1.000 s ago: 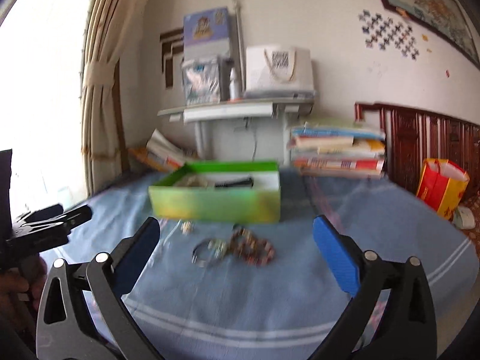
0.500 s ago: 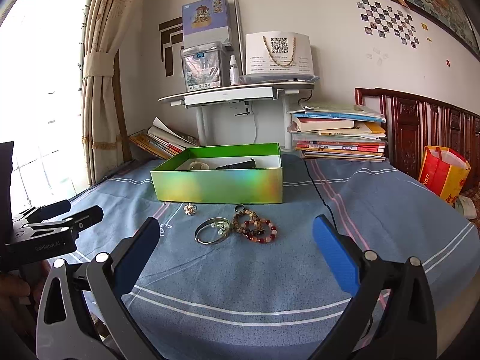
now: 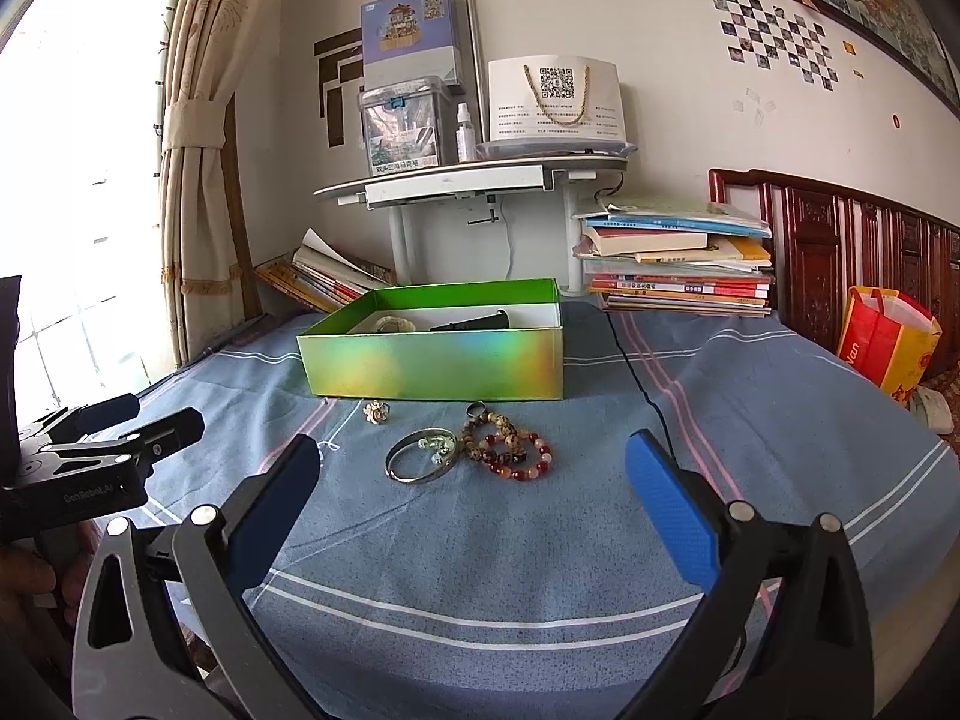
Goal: Organize jewelry
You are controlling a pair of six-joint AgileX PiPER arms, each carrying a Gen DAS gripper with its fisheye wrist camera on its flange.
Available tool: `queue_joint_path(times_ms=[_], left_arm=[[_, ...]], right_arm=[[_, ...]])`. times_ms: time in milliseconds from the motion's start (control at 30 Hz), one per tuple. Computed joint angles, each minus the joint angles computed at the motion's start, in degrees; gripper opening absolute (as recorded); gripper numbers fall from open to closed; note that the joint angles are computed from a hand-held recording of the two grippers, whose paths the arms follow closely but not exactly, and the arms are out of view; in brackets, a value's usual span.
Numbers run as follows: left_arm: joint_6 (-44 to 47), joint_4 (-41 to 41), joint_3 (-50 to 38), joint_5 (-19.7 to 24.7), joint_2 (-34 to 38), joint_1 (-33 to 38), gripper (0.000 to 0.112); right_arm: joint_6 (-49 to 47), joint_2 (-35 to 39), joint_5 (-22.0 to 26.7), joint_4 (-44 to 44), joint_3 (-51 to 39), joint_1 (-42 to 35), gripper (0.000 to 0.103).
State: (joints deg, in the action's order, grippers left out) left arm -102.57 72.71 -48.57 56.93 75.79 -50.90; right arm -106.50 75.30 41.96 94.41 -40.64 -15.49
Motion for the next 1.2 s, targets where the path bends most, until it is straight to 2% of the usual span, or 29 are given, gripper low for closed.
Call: queue_joint_path(times_ms=[300,367,433,467,533,667,733,900,1000,1167,1200], left_arm=[[1.2,-0.7,-0.3,-3.1,1.3,2.6,0.099],[1.4,-0.9,-0.3,-3.9,1.6,3.5,0.099],[1.6,-0.9,-0.2,-4.8,1.7,4.1,0.099],[1.6,-0.9,-0.1,-5.3,1.8,4.6,0.099],[1.8,-1.0,-0.2,-6.4,2.1,5.4,0.099],[1.8,-1.1,-0.1,-7.9,2.7,6.7,0.099],[1.5,-1.0,0.0,-8.6,2.9,7.6,0.099],[1.3,-1.2,0.5,-10.3,3.0,9.6,0.099],[1.3,-1.4,0.6,-11.4,3.2,10.8,0.099],[1.1,-1.6,0.8,-13.4,3.8,12.5,0.099],[1.2,-1.6,0.8,-13.7,3.9,12.7,0.099]], right_arm=[[1.8,4.0,-3.3,-2.3,-2.7,2.2,0.098],[4.9,5.6,-8.0,-7.9,-6.1,5.0,0.094],[13.4,8.7,-9.7,-19.3,-11.8,7.2,0.077],[17.9,10.8,-9.2,-25.1,-15.1,7.9,0.074],[25.2,14.3,-7.2,-34.6,-20.9,9.3,0.060],[33.1,20.2,-6.4,-47.6,-29.1,13.8,0.052],[35.3,22.6,-5.6,-51.3,-32.0,15.5,0.043],[43.3,28.4,-4.0,-60.9,-39.5,18.7,0.032],[46.3,30.8,-1.3,-65.6,-43.1,19.9,0.027],[48.3,32.8,-0.6,-69.5,-45.3,21.1,0.024],[48.7,33.2,-0.2,-69.8,-45.9,21.1,0.021]])
